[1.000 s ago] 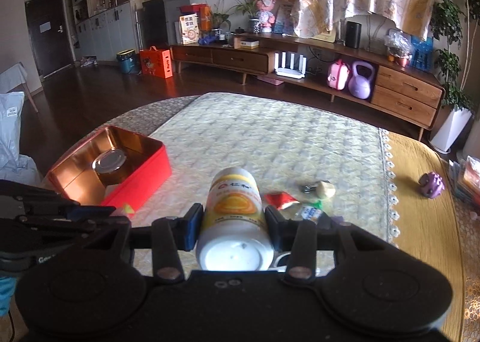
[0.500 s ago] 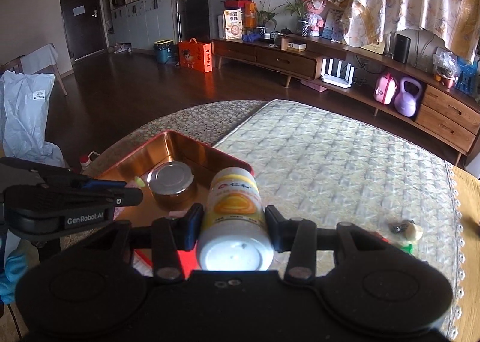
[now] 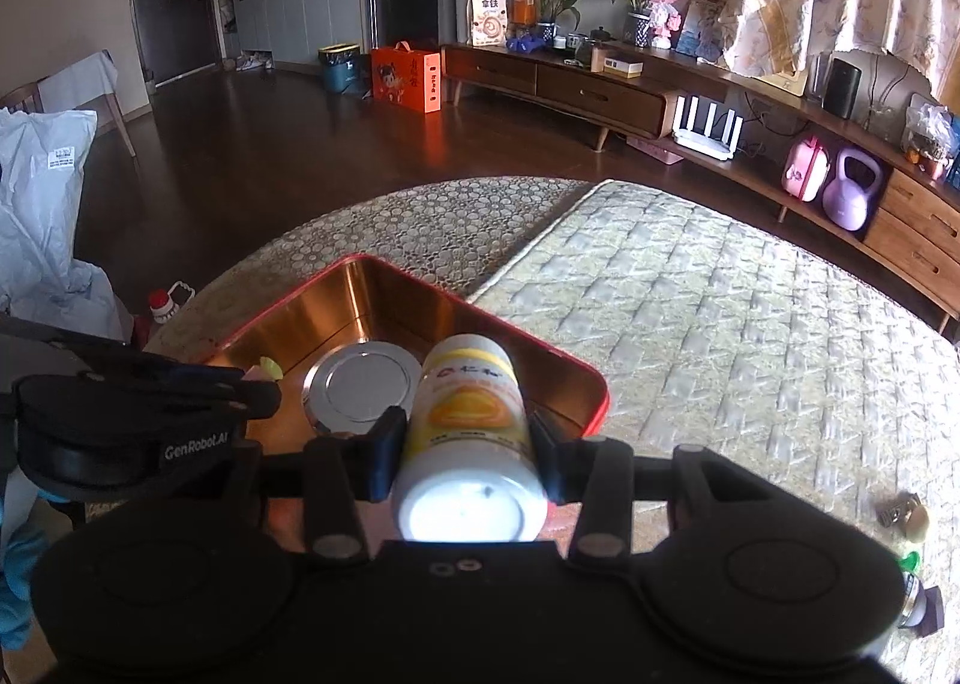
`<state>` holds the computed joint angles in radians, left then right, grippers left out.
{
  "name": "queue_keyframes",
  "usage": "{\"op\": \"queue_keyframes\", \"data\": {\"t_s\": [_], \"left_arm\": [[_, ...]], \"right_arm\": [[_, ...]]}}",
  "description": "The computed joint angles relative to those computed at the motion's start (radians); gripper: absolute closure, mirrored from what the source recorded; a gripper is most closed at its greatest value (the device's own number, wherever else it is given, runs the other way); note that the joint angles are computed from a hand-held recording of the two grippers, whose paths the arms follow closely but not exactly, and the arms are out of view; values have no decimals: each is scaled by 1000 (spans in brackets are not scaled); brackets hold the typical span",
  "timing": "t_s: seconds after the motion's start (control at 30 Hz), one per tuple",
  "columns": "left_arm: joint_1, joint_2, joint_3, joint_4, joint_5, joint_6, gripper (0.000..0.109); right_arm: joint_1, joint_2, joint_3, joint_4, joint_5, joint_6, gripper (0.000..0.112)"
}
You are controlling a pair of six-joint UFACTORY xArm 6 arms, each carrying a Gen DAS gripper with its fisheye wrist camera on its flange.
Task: Organize rigid objects
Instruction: 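Carry the pink tube with the left tool while the right tool carries the bottle over the red box, then open the left tool to drop the tube while the right tool releases the bottle into the box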
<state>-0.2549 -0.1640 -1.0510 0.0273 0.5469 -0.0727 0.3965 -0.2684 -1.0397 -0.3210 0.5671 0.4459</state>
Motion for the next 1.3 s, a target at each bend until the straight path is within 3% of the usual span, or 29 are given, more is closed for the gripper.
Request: {"op": "queue_keyframes", "data": {"t_s": [0.43,0.7,0.8,0.93,1.3], "left_arm": [[-2,79,-58,35,37,-28,93],[-10,68,-57,47,69,-44,93],[-13,52,-43,41,71,-45,90],[-16,12,-4,45,48,-35,79],[-23,-117,87,20,20,-5,77]], "right_arm": [[27,12,13,-98,13,34,68],[15,-9,23,48,9,-75,60],[18,-31,40,67,2,-95,58],[22,-65,61,79,2,-115,54],[27,-200,126,132,17,-136,47]]}}
